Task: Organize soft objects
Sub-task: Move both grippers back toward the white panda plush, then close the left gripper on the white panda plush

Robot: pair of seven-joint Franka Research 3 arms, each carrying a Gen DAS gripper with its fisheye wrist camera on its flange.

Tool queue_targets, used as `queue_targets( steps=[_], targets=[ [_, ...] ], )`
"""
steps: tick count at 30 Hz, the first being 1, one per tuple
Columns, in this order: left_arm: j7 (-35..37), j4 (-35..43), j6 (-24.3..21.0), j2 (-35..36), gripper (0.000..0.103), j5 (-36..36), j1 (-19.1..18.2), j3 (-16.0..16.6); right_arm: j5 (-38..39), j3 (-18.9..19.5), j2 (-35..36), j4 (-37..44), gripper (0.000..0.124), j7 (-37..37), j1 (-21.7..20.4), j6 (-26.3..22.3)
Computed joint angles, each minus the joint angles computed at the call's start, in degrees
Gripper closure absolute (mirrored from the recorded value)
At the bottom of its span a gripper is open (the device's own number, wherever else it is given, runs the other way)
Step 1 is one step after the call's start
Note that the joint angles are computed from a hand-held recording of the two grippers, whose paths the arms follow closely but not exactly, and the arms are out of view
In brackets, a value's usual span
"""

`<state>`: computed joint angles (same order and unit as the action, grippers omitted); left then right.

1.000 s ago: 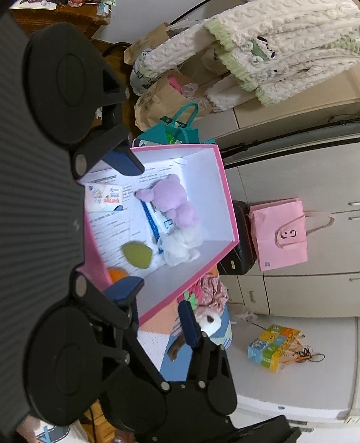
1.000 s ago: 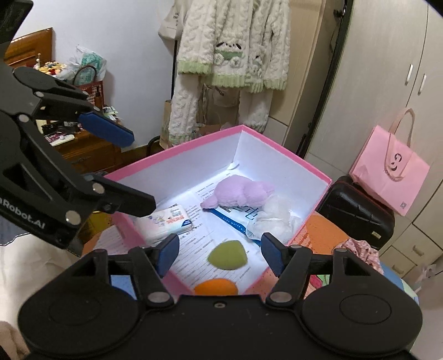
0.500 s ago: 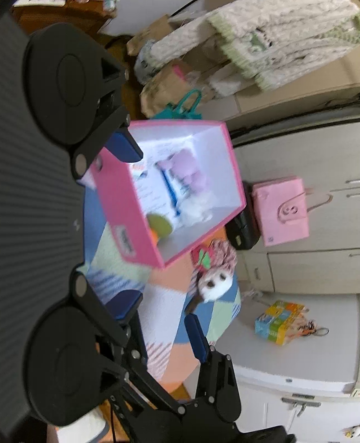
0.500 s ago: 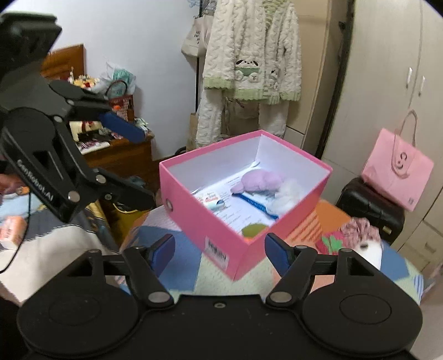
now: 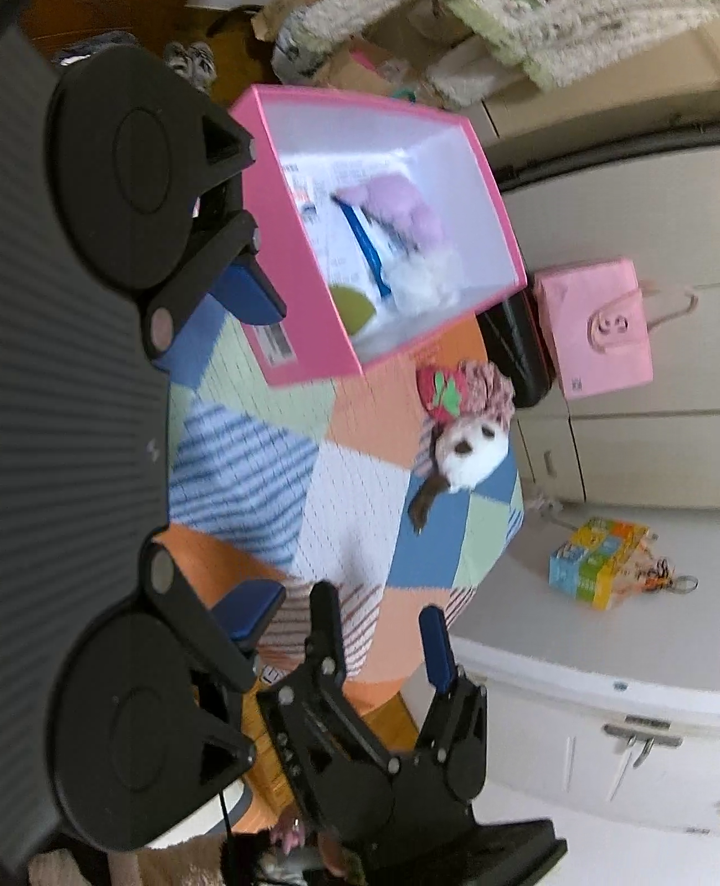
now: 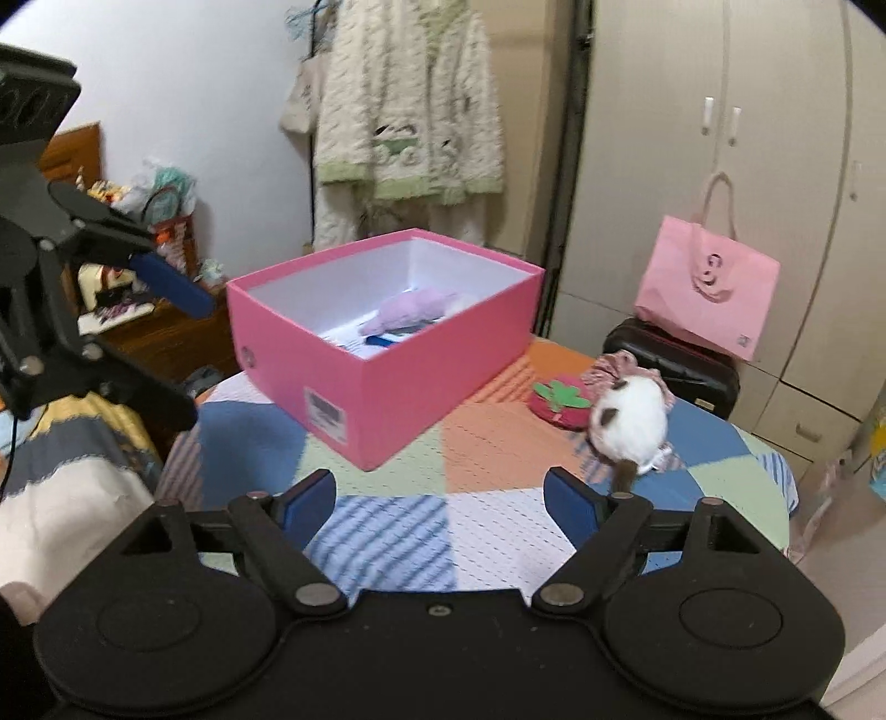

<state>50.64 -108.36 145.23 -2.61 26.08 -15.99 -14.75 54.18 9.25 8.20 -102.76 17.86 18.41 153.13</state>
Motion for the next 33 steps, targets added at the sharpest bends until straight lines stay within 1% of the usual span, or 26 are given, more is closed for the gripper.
queue_targets(
  steps=[3,5,6,7,8,9,12,13,15,17,19,20,22,24,25,27,29,31,33],
  targets=[
    [-0.6,2.5,0.7,3.2,0.003,2.1,-0.3,-0.1,6.6,0.7,2.1,0.9,0.038,-5.4,-1.3,1.7],
    [-2.6,3.5,2.9,5.3,0.003,4.0,-0.5,0.3,10.2,1.5,3.8,1.3,0.038,-9.9,-1.4,5.8],
    [-5.0,3.9,4.4,6.5,0.003,6.1,-0.7,0.7,11.4,1.9,5.0,1.8,0.038,-12.2,-1.4,8.0],
    [-7.5,5.0,5.0,8.4,0.004,8.4,-1.0,1.1,12.4,2.4,6.4,2.8,0.038,-14.1,-1.6,9.6],
    [-8.9,6.3,5.0,10.0,0.004,9.7,-1.5,1.5,12.7,2.7,7.8,3.8,0.038,-14.8,-1.7,10.5],
    [-10.5,7.4,6.0,11.6,0.004,11.3,-1.8,2.1,12.4,2.9,9.2,4.8,0.038,-14.6,-1.8,11.1],
    [-14.5,10.0,9.9,15.3,0.006,15.4,-2.9,4.2,11.7,4.0,12.7,7.8,0.038,-14.4,-3.0,11.8],
    [-16.6,10.8,11.7,16.5,0.006,17.9,-3.5,5.3,11.1,4.3,13.6,8.5,0.038,-14.0,-3.2,12.2],
    [-19.0,12.8,14.3,18.6,0.006,21.0,-4.4,6.7,8.9,4.5,15.7,10.4,0.038,-11.9,-3.5,12.8],
    [-19.0,15.5,15.9,21.1,0.006,20.5,-4.6,7.2,7.2,5.1,17.7,12.5,0.039,-9.7,-3.9,13.5],
    [-18.8,18.6,17.7,23.8,0.006,19.4,-4.8,7.9,9.1,7.6,20.0,15.3,0.040,-9.5,-5.7,15.2],
    [-19.4,20.4,18.0,25.3,0.006,19.7,-5.5,8.9,8.5,7.6,21.0,16.8,0.040,-7.2,-5.9,14.4],
    [-22.9,24.3,18.2,28.1,0.006,23.5,-8.2,12.7,7.4,7.9,23.2,20.2,0.040,-3.7,-6.6,12.7],
    [-25.8,28.0,18.1,30.8,0.006,26.8,-10.0,15.3,3.3,6.6,25.8,23.6,0.040,1.0,-5.4,11.9],
    [-26.7,29.9,18.0,32.2,0.006,27.4,-10.3,16.0,1.0,6.1,27.0,25.2,0.040,3.2,-5.0,11.2],
    [-25.8,33.9,18.3,35.3,0.007,25.8,-9.4,15.5,-3.8,4.6,30.1,29.9,0.040,8.9,-3.9,8.7],
    [-21.8,37.3,18.3,38.1,0.008,21.2,-7.5,13.5,-7.9,3.5,33.2,34.6,0.041,14.3,-3.1,6.3],
    [-19.9,41.2,17.3,41.0,0.009,17.4,-7.1,13.4,-10.9,3.1,36.5,39.6,0.041,18.9,-2.5,5.2],
    [-16.8,46.7,15.2,44.9,0.010,13.0,-6.4,12.6,-13.8,2.9,40.1,45.3,0.041,23.4,-2.3,2.1]
  ],
)
